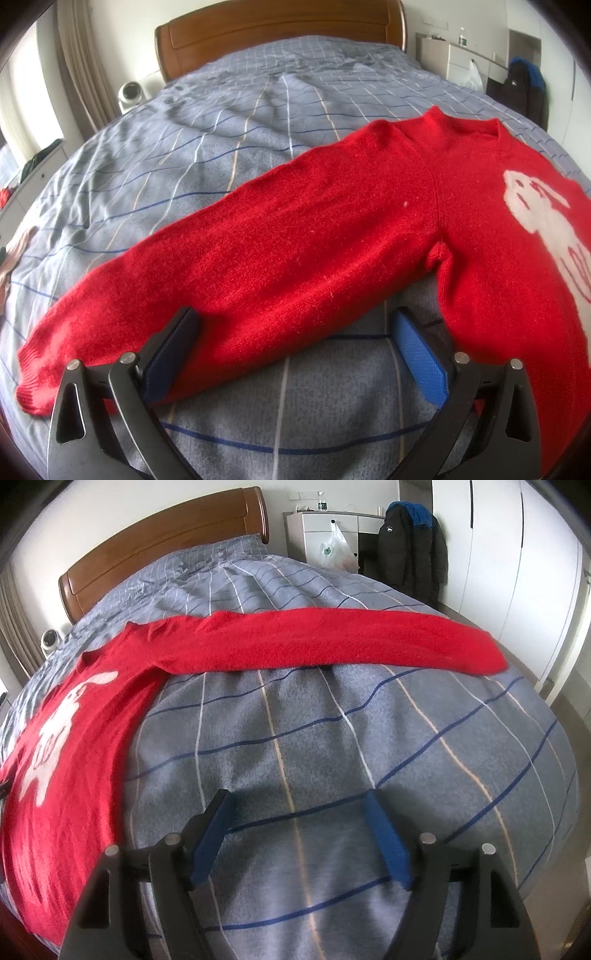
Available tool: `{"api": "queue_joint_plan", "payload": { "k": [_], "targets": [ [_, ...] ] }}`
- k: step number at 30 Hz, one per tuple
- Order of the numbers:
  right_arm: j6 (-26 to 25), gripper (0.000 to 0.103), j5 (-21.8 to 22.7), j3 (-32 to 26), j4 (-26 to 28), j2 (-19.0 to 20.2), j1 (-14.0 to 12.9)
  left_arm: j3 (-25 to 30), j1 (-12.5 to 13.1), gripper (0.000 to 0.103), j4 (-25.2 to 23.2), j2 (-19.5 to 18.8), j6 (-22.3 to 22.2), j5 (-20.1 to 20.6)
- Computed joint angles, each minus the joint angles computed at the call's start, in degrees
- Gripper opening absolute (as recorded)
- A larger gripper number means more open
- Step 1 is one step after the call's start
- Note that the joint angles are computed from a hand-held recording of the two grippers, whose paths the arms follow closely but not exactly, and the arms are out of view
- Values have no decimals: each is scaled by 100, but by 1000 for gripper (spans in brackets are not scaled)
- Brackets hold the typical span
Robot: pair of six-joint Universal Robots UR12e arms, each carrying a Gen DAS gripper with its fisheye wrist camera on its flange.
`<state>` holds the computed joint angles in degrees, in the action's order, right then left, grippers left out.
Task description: Fold small clothes
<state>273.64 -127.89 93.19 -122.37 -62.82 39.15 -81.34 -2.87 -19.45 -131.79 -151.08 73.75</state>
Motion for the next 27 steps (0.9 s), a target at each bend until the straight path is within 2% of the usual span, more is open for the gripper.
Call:
{"api": "queue_joint_plan", "payload": {
  "k": [13,27],
  "targets": [
    [-271,76,-114,210,-537,-59,45,-2,-1,103,3,2,-3,2],
    [-259,76,-12,-22,-71,24,34,-7,-2,103,10,3,-7,6]
  ]
}}
